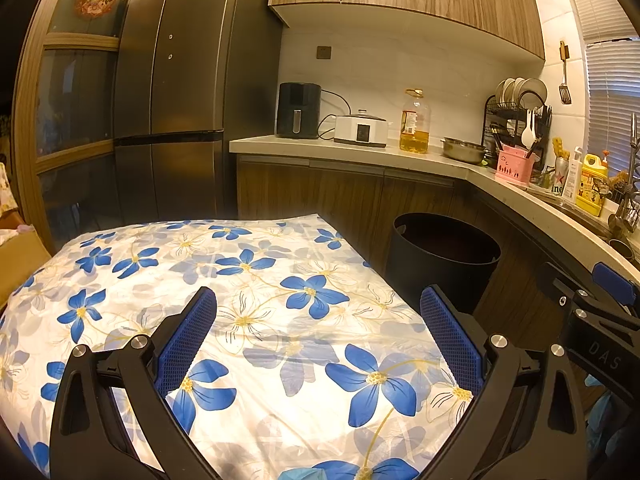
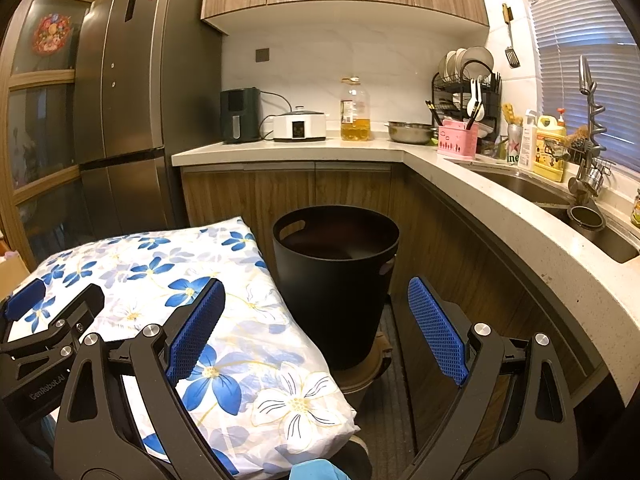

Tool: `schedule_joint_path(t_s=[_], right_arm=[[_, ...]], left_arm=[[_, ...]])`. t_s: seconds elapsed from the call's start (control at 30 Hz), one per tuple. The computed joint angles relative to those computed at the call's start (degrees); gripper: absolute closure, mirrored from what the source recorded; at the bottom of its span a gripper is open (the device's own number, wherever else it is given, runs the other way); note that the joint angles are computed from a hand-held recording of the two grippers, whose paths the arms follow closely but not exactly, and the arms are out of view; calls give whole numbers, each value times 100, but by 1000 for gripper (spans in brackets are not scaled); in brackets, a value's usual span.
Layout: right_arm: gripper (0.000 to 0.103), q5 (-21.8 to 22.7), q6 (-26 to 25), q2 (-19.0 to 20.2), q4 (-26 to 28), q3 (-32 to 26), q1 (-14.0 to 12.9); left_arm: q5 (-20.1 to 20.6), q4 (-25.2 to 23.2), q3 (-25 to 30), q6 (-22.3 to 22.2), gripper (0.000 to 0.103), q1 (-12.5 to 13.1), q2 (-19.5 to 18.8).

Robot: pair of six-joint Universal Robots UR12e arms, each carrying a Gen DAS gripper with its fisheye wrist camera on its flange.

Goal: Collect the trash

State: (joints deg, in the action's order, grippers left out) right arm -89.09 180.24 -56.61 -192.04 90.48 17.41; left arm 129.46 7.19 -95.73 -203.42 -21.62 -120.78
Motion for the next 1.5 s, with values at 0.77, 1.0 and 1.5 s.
schedule_joint_path(t_s=[0.77,1.0,1.5], right_arm=[[12,-10,5,1,0,-1,2],[12,-10,6,0,-2,-3,3],[12,-4,12,-1,2,-3,1]], left_arm=[[-43,30,-13,38,6,4,9],[-71,53,-24,65,6,8,15],[-86,53,-29,77,6,5,21]])
